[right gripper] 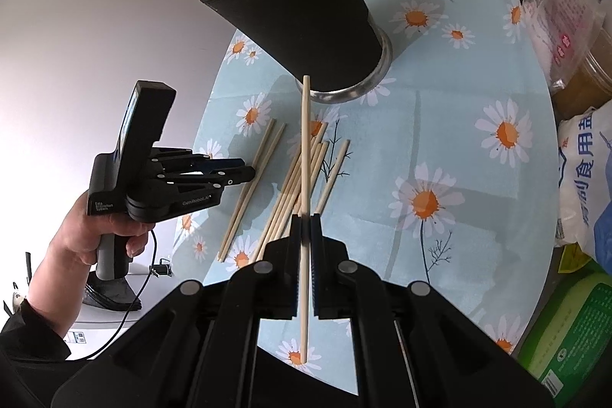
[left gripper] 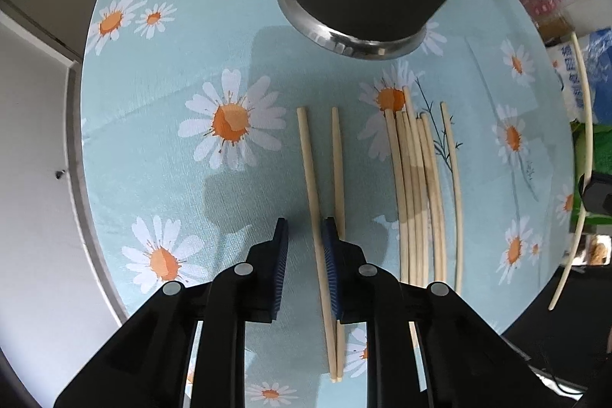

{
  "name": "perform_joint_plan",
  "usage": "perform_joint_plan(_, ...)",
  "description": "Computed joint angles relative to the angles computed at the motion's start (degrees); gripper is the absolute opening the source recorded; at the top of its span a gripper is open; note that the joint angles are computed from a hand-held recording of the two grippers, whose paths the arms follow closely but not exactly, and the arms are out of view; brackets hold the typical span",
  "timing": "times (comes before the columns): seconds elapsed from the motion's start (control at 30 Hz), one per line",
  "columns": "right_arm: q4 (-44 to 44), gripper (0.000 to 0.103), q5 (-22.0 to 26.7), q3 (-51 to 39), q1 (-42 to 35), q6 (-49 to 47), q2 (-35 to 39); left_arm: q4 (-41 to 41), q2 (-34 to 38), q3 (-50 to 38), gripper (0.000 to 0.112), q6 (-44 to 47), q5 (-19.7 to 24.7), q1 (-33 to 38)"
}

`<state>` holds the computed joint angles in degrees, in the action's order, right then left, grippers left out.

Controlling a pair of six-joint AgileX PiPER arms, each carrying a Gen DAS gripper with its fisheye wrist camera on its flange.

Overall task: Organize utensils
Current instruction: 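Grasp a single wooden chopstick with the right tool while the left tool grasps another chopstick, then lift both chopsticks over the black holder and open both tools to drop them in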

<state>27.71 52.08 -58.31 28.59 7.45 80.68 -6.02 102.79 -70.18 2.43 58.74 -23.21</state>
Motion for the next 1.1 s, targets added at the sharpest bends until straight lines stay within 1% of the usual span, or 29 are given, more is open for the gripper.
perform_joint_plan(0.07, 0.82, 0.005, -0.14, -0.02, -0.12, -0.67, 0.30, 2.98, 0.56, 0.16, 0.016, -1.70, -0.92, -2.06)
perform_joint_plan(0.1, 1.23, 0.005, -0.47, 0.20, -0.09, -1.10, 0.31, 3.88, 0.67, 0.35, 0.010, -2.35, -1.70, -2.87)
perform_joint_plan(0.13, 0.98, 0.005, -0.91, 0.38, 0.21, -0.89, 0.32, 4.62, -1.50, 2.78, 0.006, -4.07, -2.19, -4.41)
perform_joint_plan(0.17, 0.66, 0.005, -1.43, 0.57, 0.60, -0.48, 0.47, 4.82, -1.54, 3.13, 0.005, -4.30, -2.82, -4.53)
perform_joint_plan(0.3, 1.92, 0.005, -2.22, 1.58, 1.07, -0.60, 0.92, 3.44, -2.41, 4.54, 0.004, -3.55, -4.42, -4.09)
perform_joint_plan(0.37, 2.25, 0.005, -2.64, 1.80, 1.32, -0.54, 1.06, 3.03, -3.34, 4.77, 0.004, -3.24, -4.05, -3.80)
perform_joint_plan(0.47, 2.35, 0.005, -3.28, 1.88, 1.77, -0.33, 1.32, 2.13, -4.58, 6.38, 0.004, -2.83, -5.31, -3.32)
perform_joint_plan(0.57, 1.88, 0.005, -4.38, 2.22, 2.33, 0.01, 0.73, -0.20, -6.97, 8.72, 0.004, -1.56, -7.12, -1.79)
perform_joint_plan(0.7, 1.65, 0.005, -7.03, 3.57, 3.42, -0.56, -0.87, -3.68, -12.72, 12.63, 0.004, 1.08, -9.07, 1.17)
perform_joint_plan(0.83, 3.84, 0.005, -10.06, 5.45, 3.79, -3.60, -2.70, -8.92, -19.60, 15.70, 0.004, 4.27, -10.18, 4.23)
perform_joint_plan(0.87, 4.21, 0.005, -10.58, 5.31, 3.79, -4.16, -2.71, -10.02, -20.57, 15.32, 0.004, 5.10, -9.52, 5.11)
perform_joint_plan(0.9, 4.64, 0.006, -11.78, 5.67, 3.93, -5.03, -3.49, -12.13, -22.54, 16.19, 0.004, 6.21, -9.95, 5.91)
perform_joint_plan(0.97, 4.98, 0.006, -13.48, 5.77, 4.22, -6.16, -4.57, -14.10, -24.71, 15.05, 0.004, 7.27, -9.51, 6.59)
perform_joint_plan(1.03, 5.94, 0.006, -15.32, 5.79, 4.47, -7.69, -5.62, -16.72, -28.11, 15.51, 0.004, 9.58, -10.50, 7.31)
perform_joint_plan(1.1, 6.40, 0.006, -17.09, 5.21, 4.50, -9.45, -6.07, -18.74, -29.64, 14.98, 0.004, 10.22, -12.37, 6.67)
